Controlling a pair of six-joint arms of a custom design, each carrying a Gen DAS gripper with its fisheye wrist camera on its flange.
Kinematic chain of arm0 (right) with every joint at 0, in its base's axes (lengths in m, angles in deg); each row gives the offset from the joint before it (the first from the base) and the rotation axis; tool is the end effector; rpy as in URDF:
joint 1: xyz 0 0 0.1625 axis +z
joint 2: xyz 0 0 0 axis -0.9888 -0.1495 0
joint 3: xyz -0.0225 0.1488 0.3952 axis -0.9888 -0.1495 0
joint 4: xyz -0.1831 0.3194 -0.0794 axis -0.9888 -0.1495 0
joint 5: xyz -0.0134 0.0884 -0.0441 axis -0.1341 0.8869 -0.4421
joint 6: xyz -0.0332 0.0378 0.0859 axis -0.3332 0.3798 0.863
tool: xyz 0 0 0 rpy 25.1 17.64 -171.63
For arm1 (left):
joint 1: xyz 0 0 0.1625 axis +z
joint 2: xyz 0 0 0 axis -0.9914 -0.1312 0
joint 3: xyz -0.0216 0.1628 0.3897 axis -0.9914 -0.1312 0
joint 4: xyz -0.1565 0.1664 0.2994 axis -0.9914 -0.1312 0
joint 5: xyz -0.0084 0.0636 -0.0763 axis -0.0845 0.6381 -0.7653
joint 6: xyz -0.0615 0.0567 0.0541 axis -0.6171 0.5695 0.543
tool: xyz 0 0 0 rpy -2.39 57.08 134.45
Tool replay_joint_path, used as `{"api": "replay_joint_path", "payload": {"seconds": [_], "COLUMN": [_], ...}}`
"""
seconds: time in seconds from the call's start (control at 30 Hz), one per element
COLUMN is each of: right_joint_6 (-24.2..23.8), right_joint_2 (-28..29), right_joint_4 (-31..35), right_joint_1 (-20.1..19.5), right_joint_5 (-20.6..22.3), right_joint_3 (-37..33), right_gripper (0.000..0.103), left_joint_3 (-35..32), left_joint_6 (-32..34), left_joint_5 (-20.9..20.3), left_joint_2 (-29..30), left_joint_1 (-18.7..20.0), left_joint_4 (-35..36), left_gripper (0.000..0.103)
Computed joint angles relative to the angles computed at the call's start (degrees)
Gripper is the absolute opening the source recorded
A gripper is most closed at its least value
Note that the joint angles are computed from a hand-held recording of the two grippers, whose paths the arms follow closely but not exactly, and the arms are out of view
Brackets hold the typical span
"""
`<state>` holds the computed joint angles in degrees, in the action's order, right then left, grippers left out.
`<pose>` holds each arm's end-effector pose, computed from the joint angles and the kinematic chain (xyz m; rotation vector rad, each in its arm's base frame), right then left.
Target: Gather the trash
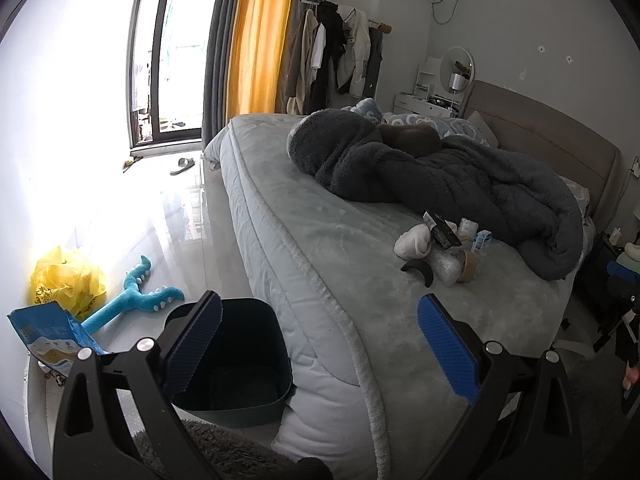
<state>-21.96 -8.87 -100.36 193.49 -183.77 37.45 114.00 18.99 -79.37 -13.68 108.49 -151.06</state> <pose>0.2761 -0.4145 0.3477 0.9558 -2.3866 1.0439 -0.2863 -0.3911 0.3081 0.2892 2.1713 -1.2384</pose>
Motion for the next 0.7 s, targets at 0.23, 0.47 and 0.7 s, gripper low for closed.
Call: {"api": "replay_joint_path", "payload": {"seconds": [0.23, 0.47, 0.7], "right_joint_6": [1.5, 2.9, -0.3], "right_joint_2": [-1.3, 1.2, 6.0], "right_joint_4": [3.0, 3.9, 2.1], "right_joint_1": [-0.5, -1.1, -2.5], "right_joint_5": [1.6, 1.3, 1.1], "right_joint_3": [-0.9, -3.5, -6.4], "right_gripper": [0.100, 0.100, 0.100], "left_joint_3": [-0.8, 1.2, -1.4], "left_joint_6": [5.2, 21.4, 29.4], "left_joint_5": [-1.0, -2.1, -6.4], "left_joint_2": [0.0, 2.0, 6.1], "left_joint_1": [-0.6, -0.2, 3.6], "left_joint_4": [-0.9, -19.8, -27.4], "left_gripper": [0.100, 0.100, 0.100]}}
